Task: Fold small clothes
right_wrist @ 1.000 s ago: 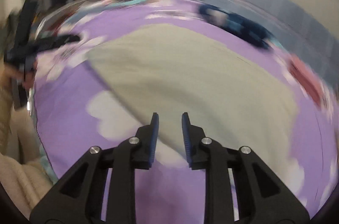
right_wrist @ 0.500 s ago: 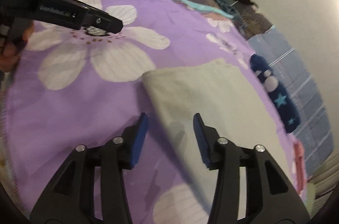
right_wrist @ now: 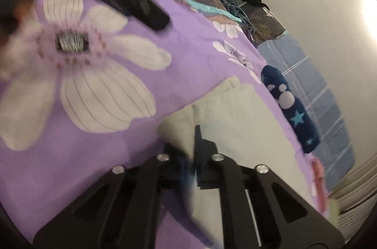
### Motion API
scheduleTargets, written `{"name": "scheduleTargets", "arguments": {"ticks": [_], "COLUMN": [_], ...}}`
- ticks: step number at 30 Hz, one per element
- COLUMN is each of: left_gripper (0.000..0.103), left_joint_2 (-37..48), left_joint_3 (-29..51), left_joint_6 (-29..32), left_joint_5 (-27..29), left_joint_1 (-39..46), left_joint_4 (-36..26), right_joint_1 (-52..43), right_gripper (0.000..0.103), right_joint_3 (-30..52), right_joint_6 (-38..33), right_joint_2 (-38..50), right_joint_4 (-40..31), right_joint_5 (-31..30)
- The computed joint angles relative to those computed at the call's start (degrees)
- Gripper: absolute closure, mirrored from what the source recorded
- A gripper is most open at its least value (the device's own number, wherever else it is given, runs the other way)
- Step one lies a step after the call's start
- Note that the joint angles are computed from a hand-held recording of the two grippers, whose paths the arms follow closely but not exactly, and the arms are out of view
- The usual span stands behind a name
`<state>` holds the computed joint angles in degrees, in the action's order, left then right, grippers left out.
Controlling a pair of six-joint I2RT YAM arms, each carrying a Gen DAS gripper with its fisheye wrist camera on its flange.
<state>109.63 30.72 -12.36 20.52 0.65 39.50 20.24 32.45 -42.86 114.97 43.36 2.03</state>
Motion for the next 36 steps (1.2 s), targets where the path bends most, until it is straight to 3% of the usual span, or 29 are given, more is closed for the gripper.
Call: {"name": "scheduleTargets", "arguments": {"ticks": [4, 6, 9, 12, 13, 14, 15, 17, 21, 25, 30, 31, 32, 34, 36], "left_gripper": [0.045, 0.045, 0.045, 0.046, 0.059, 0.094, 0.1, 0.1, 0.1, 0.103, 0.102, 0.09, 0.07, 0.051, 0.048], "left_joint_2": [13.6, 19.0, 24.6, 28.7, 30.5, 31.7, 32.8, 32.5, 27.9, 32.2, 32.7, 32.1, 31.1, 29.4, 29.1], "left_joint_3": [19.7, 28.3, 39.6, 47.3, 50.6, 53.1, 55.4, 56.9, 51.7, 55.8, 51.4, 50.8, 49.9, 48.3, 49.1], "left_joint_6": [-4.1, -6.9, -7.8, -11.2, -12.3, -12.4, -12.1, -11.9, -10.0, -9.4, -16.1, -15.6, -15.0, -12.9, -9.1], "left_joint_5": [17.7, 20.2, 18.2, 16.5, 16.1, 15.6, 15.5, 15.0, 12.5, 5.8, 14.5, 14.8, 15.5, 17.4, 18.5], "left_joint_1": [1.7, 1.1, -0.7, -1.2, -1.4, -1.6, -1.8, -2.5, -3.0, -2.8, 1.1, 1.1, 1.1, 0.8, -0.3], "left_joint_4": [-12.7, -17.9, -23.8, -25.8, -26.9, -28.4, -30.1, -31.5, -26.2, -31.1, -22.9, -22.9, -22.7, -22.7, -26.3], "right_joint_1": [-2.4, -2.9, -3.2, -3.7, -3.8, -3.8, -3.8, -3.8, -3.9, -3.8, -4.5, -4.9, -5.2, -5.6, -5.7], "right_gripper": [0.099, 0.099, 0.099, 0.099, 0.099, 0.099, 0.099, 0.099, 0.099, 0.099, 0.099, 0.099, 0.099, 0.099, 0.093], "right_joint_3": [1.5, 3.0, 3.2, 4.9, 5.7, 6.2, 6.7, 6.3, 4.1, 6.9, 6.2, 6.6, 7.1, 7.2, 7.0], "right_joint_6": [2.8, 3.7, 4.7, 6.0, 6.3, 6.5, 6.7, 7.4, 8.9, 8.2, 8.5, 8.6, 8.7, 8.9, 9.0], "right_joint_2": [-3.1, -2.8, -3.3, -3.1, -2.9, -2.7, -2.6, -3.6, -8.0, -3.9, -3.7, -3.7, -3.7, -3.8, -4.1], "right_joint_4": [-6.2, -9.1, -9.7, -12.7, -14.1, -14.8, -15.5, -15.9, -16.5, -19.6, -19.4, -20.3, -21.2, -21.7, -21.8], "right_joint_5": [-5.3, -6.2, -6.9, -8.1, -8.5, -8.6, -8.7, -9.1, -11.5, -11.4, -12.8, -13.5, -14.0, -14.6, -15.0]}}
